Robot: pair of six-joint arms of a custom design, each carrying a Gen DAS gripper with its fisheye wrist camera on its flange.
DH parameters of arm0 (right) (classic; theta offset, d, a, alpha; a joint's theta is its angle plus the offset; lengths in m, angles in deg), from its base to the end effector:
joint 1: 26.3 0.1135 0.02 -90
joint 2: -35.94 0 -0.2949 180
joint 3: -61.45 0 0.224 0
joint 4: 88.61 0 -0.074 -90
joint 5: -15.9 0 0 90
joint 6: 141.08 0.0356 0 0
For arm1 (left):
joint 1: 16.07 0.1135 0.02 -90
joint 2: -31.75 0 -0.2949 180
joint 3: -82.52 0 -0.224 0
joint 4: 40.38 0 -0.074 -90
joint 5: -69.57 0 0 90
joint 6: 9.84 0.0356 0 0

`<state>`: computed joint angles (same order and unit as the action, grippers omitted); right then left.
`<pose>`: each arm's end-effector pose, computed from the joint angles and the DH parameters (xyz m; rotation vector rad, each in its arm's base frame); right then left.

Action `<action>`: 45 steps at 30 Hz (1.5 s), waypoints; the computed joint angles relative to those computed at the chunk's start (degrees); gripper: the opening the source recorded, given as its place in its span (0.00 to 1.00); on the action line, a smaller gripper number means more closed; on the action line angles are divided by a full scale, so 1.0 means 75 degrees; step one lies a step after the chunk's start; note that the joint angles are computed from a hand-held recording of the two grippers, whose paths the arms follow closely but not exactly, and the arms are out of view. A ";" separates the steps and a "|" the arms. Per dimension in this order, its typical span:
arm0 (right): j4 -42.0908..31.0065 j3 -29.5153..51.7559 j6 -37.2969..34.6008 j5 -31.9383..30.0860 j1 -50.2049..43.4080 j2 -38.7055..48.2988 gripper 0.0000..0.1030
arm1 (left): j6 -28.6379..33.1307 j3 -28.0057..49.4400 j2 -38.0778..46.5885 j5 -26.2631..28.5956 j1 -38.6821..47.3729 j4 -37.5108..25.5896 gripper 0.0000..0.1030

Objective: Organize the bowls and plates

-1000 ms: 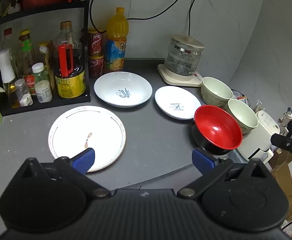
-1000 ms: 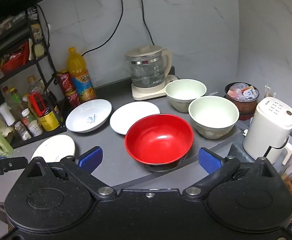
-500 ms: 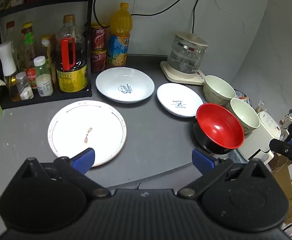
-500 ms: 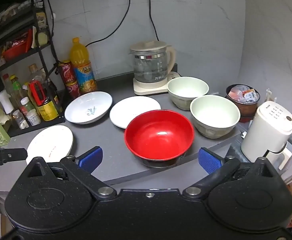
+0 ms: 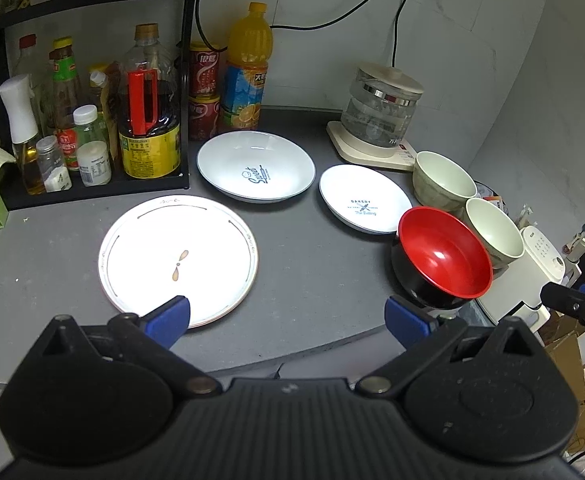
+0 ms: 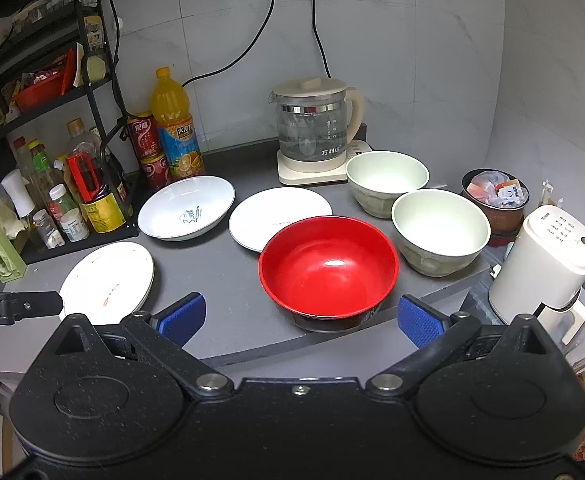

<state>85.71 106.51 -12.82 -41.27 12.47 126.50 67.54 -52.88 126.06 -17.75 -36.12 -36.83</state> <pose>0.2031 0.1384 0.1677 0.2258 2.2735 -0.0252 0.2464 -0.0917 0.1577 0.1780 2.3935 -0.3255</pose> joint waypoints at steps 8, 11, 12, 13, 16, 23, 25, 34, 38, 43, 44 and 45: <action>-0.0099 -0.0117 0.0045 -0.0031 -0.0057 -0.0123 1.00 | -0.0090 0.0103 -0.0001 0.0105 -0.0064 -0.0109 0.99; -0.0111 -0.0156 0.0023 -0.0102 -0.0098 -0.0163 1.00 | -0.0176 0.0078 -0.0005 0.0025 -0.0186 -0.0075 0.99; -0.0119 -0.0172 0.0041 -0.0117 -0.0100 -0.0171 1.00 | -0.0180 0.0057 -0.0004 0.0001 -0.0220 -0.0047 0.99; -0.0124 -0.0185 0.0037 -0.0145 -0.0114 -0.0185 1.00 | -0.0187 0.0038 -0.0005 -0.0021 -0.0252 -0.0028 0.99; -0.0145 -0.0213 0.0061 -0.0179 -0.0099 -0.0184 1.00 | -0.0246 0.0003 -0.0004 -0.0100 -0.0326 0.0020 0.99; -0.0192 -0.0219 0.0093 -0.0264 -0.0174 -0.0187 1.00 | -0.0314 -0.0098 -0.0010 -0.0127 -0.0338 0.0159 0.99; -0.0175 -0.0227 0.0062 -0.0273 -0.0189 -0.0172 1.00 | -0.0335 -0.0124 -0.0008 -0.0150 -0.0359 0.0189 0.99; -0.0149 -0.0223 0.0103 -0.0309 -0.0195 -0.0087 1.00 | -0.0391 -0.0077 0.0122 -0.0117 -0.0389 0.0231 0.99; -0.0110 -0.0267 0.0113 -0.0302 -0.0227 -0.0130 1.00 | -0.0420 -0.0084 0.0104 -0.0180 -0.0457 0.0278 0.99; -0.0060 -0.0355 0.0155 -0.0262 -0.0235 -0.0183 1.00 | -0.0522 -0.0083 0.0075 -0.0295 -0.0570 0.0243 0.99; -0.0067 -0.0377 0.0179 -0.0285 -0.0244 -0.0196 1.00 | -0.0524 -0.0079 0.0066 -0.0324 -0.0592 0.0219 0.99; -0.0092 -0.0394 0.0197 -0.0310 -0.0253 -0.0225 1.00 | -0.0548 -0.0062 0.0056 -0.0361 -0.0637 0.0172 0.99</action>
<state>85.02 103.55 -11.34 -43.60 10.58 124.81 63.43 -53.34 126.48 -20.46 -40.90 -35.54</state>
